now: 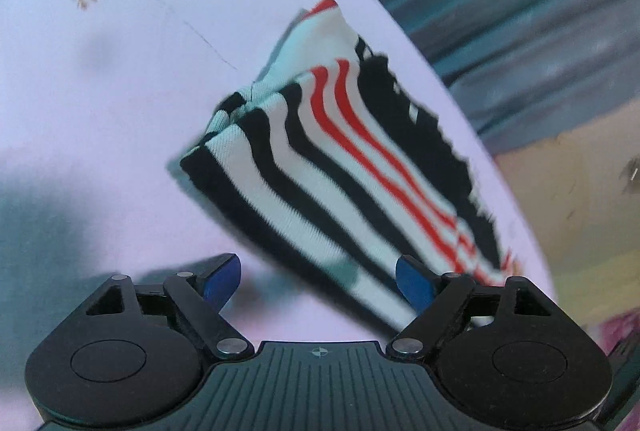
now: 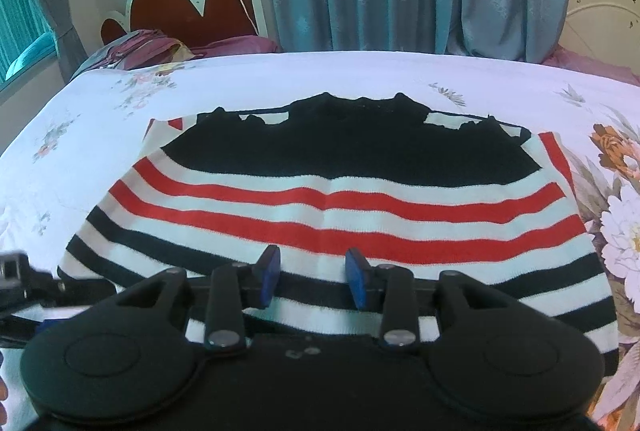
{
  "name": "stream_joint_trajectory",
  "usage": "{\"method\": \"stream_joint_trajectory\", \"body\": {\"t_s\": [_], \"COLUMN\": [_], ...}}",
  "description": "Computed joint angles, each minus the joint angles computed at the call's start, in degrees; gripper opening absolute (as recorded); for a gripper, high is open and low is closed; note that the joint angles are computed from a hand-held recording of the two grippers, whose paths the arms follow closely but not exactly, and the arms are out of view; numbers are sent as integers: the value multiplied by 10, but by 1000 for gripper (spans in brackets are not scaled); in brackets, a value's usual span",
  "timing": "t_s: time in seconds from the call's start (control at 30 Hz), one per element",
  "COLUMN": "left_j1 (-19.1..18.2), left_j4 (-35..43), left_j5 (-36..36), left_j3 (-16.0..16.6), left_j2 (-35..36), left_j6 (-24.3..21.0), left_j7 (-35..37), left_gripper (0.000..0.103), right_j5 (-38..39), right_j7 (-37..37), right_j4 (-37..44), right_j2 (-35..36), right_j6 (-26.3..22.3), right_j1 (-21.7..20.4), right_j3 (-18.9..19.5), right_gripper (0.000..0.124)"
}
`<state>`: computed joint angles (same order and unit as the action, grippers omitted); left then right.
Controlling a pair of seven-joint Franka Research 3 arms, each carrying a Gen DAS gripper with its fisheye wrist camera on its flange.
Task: Fold small clothes
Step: 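Grasp the folded sweater edge with the left tool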
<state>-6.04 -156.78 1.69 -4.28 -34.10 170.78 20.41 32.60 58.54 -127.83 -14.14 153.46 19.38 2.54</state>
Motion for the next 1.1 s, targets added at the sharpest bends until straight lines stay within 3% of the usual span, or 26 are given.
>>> {"method": "stream_joint_trajectory", "body": {"t_s": [0.1,0.2,0.37,0.4,0.47,0.53,0.67,0.73,0.93,1.1], "left_j1": [30,94,248,270,302,298,308,313,356,338], "left_j4": [-26,-30,-6,-1,8,9,7,13,56,140], "left_j5": [-9,-6,-32,-39,-51,-55,-49,-33,58,151], "left_j3": [-21,-76,-231,-254,-287,-279,-287,-289,-313,-288], "left_j2": [25,55,90,94,99,102,93,87,52,85], "left_j6": [108,182,240,243,241,231,215,200,143,115], "left_j7": [-46,-88,-113,-111,-107,-109,-117,-115,-90,-30], "left_gripper": [83,83,83,80,65,40,30,20,17,17], "right_j5": [4,7,2,-6,-21,-37,-45,-57,-59,-45], "right_j7": [2,0,-1,1,5,11,10,6,3,-2], "right_j4": [5,16,32,32,32,32,29,24,23,25], "right_j2": [8,20,44,47,54,59,56,61,62,62], "right_j6": [6,10,20,27,36,38,46,53,56,52], "right_j1": [1,1,2,1,0,-1,0,0,4,4], "right_j3": [0,0,7,11,15,18,18,20,17,16], "right_gripper": [35,35,36,36,37,37,36,36,37,37]}}
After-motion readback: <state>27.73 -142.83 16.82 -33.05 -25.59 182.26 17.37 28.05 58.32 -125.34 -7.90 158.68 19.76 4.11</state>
